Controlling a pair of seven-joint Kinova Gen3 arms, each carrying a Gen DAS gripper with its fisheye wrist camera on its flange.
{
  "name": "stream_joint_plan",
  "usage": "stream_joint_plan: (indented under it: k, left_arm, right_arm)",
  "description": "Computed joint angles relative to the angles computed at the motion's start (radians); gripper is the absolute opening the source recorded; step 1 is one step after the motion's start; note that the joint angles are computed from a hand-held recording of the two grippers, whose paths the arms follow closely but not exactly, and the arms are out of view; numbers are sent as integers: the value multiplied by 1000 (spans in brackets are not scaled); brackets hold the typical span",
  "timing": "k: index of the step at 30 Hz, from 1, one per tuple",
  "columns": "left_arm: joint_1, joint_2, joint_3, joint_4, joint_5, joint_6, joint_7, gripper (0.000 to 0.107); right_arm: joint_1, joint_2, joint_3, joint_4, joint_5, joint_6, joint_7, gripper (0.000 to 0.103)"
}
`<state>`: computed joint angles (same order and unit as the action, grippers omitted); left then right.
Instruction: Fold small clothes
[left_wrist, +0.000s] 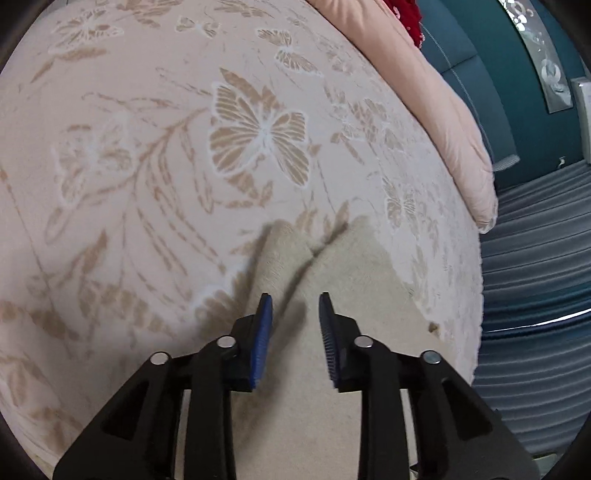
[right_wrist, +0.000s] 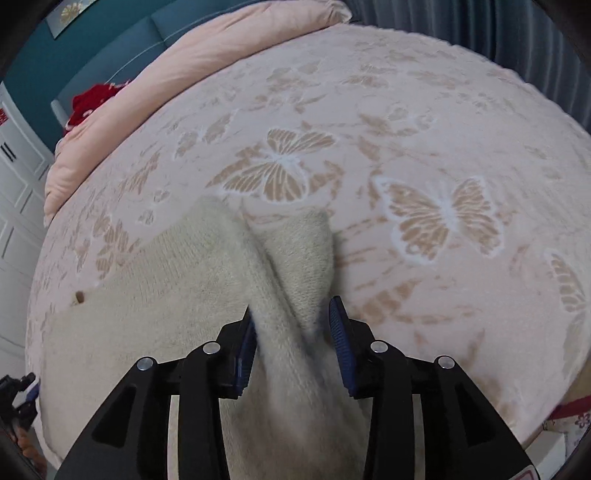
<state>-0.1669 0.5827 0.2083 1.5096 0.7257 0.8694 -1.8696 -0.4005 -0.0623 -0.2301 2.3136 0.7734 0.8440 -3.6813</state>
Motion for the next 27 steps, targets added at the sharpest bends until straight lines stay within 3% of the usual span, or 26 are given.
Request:
stream_joint_plan:
  k: [2, 5, 7, 9, 11, 15, 18, 22, 24, 25, 26, 27]
  left_arm:
    - [-33, -56, 33, 90, 42, -66, -59, 70]
    - [-38, -157, 8, 229, 142, -162, -142, 83]
    - [-42, -206, -9, 302, 176, -202, -119, 91]
    - [-68, -226, -25, 365, 247, -179, -107, 93]
    - [-83, -227, -46, 416, 305, -140, -97, 94]
    - [-58, -184, -70, 451, 342, -102, -92, 94]
    - [-13, -187, -65, 478, 395, -183, -117, 98]
    - [34, -184, -53, 481, 461, -273, -119, 98]
    - [17, -175, -26, 478, 517, -267, -182, 85]
    - [4, -168, -9, 469, 530, -242, -213, 52]
    - [8, -165, -9, 452, 526, -209, -233, 29]
    - [32, -176, -21, 436, 519, -193, -246, 23]
  right_arm:
    - [1, -19, -93, -43, 35, 62, 0, 41]
    - [57, 28, -232, -137, 110, 32, 106, 27]
    - [144, 118, -324, -213, 136, -49, 187, 0]
    - [208, 206, -371, -280, 134, -131, 268, 0]
    - [217, 299, -351, -338, 120, -196, 350, 0]
    - [115, 447, -178, -386, -16, -301, 474, 0]
    - [23, 433, -60, -375, -58, -340, 508, 0]
    - [51, 423, -59, -352, -88, -401, 530, 0]
    - [66, 407, -48, -306, -57, -483, 470, 0]
    - [70, 403, -40, -285, -28, -523, 431, 0]
    - [59, 390, -15, -261, -6, -564, 392, 0]
    - [31, 376, 28, -239, 11, -605, 354, 0]
